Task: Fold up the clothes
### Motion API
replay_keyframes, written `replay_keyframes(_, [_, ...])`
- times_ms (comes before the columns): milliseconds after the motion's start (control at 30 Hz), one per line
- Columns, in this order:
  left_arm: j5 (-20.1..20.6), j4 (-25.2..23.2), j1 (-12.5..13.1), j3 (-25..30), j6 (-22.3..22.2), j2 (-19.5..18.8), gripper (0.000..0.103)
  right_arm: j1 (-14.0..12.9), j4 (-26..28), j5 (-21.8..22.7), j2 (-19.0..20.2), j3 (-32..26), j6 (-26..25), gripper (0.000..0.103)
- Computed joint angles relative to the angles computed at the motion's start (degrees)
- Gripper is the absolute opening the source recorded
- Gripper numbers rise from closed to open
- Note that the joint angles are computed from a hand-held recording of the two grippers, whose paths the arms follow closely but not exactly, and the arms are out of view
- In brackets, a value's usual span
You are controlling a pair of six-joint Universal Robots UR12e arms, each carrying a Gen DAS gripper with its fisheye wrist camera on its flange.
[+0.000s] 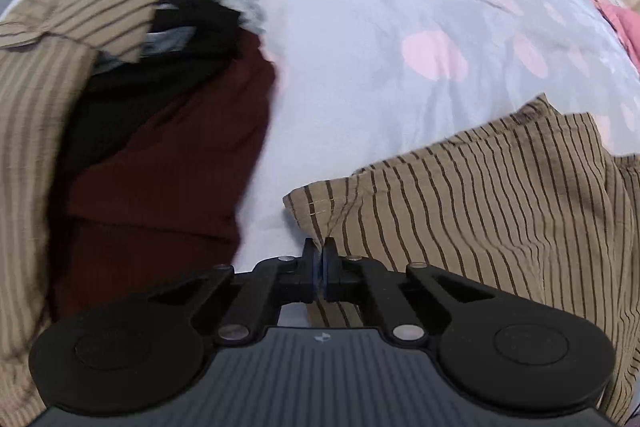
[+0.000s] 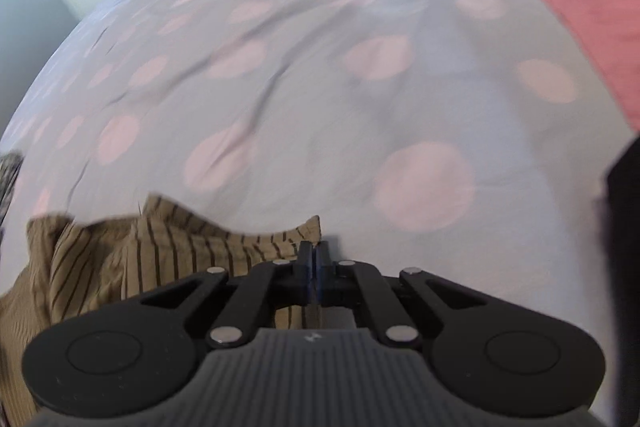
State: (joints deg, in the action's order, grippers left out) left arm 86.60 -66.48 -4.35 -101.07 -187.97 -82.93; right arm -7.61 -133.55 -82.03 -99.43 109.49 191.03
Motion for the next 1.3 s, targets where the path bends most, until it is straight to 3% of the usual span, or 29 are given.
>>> replay_keyframes(300, [7.5,-2.1,-0.1,-0.5,-0.2,1.0,0.0,-2.0,-1.4,-7.8,-1.7,1.3,3.1,0.002])
replay_keyframes(400, [7.9,-2.0,-0.4,-0.6,0.3,1.1,0.0,-2.7,-0.9,-5.8,-1.8,1.4,2.5,0.002])
replay_keyframes(500, [7.2,-1.2,-0.4,-0.8,0.1,1.3,0.001,-3.0,-1.1,-3.9,-2.1,1.4,1.7,0.01])
replay_keyframes(567, [8.5,0.8,-1.0,-1.2,0.5,1.8,0.002,-3.0,-1.6,-3.6,-2.5,1.5,1.2,0.027])
replay_keyframes(633, [8.9,2.1,-1.4,-1.6,0.7,2.4,0.006,-3.2,-1.7,-3.3,-3.3,1.8,0.3,0.034])
replay_keyframes(733, [9.0,3.5,-2.2,-2.1,0.8,3.6,0.019,-3.9,0.4,-1.9,-4.8,2.2,-0.5,0.034])
replay_keyframes(800, [9.3,4.8,-3.1,-2.7,1.8,4.6,0.021,-4.4,2.8,-0.4,-6.0,2.4,-1.2,0.034])
replay_keyframes(967, [3.7,4.4,-4.5,-3.8,2.1,7.6,0.021,-6.1,10.0,5.3,-9.5,3.4,-5.1,0.034])
replay_keyframes(1300, [-4.8,7.2,-9.8,-11.7,11.7,15.6,0.021,-8.1,22.5,14.4,-19.1,8.2,-7.9,0.041])
